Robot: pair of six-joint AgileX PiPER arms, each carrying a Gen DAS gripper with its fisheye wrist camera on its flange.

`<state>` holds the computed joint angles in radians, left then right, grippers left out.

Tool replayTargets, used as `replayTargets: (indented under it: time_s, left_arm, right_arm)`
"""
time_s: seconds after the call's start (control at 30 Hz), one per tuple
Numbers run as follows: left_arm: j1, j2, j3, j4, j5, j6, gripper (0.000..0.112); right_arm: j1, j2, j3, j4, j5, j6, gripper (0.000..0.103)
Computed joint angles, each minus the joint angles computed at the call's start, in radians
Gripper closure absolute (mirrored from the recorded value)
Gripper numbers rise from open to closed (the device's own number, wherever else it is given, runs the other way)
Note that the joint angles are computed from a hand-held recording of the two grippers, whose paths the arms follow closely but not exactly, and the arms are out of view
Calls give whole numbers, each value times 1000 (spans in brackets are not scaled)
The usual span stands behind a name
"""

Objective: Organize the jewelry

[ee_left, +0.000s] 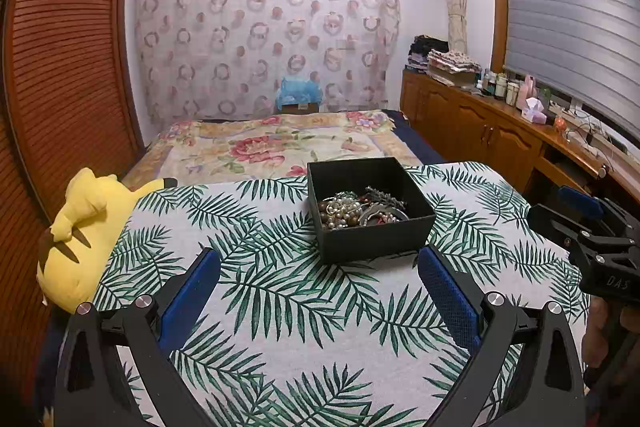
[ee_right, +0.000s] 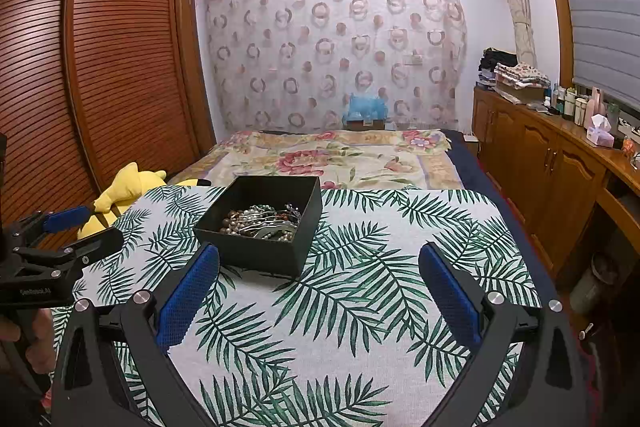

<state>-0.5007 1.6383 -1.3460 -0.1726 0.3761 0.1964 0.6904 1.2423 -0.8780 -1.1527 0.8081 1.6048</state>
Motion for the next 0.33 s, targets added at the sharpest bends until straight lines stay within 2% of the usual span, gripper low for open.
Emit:
replayTargets:
  time_s: [0.33]
  left_arm:
    - [0,-13,3,-3,7,-1,17]
  right_arm:
    - [3,2,-1,-2,4,0,2]
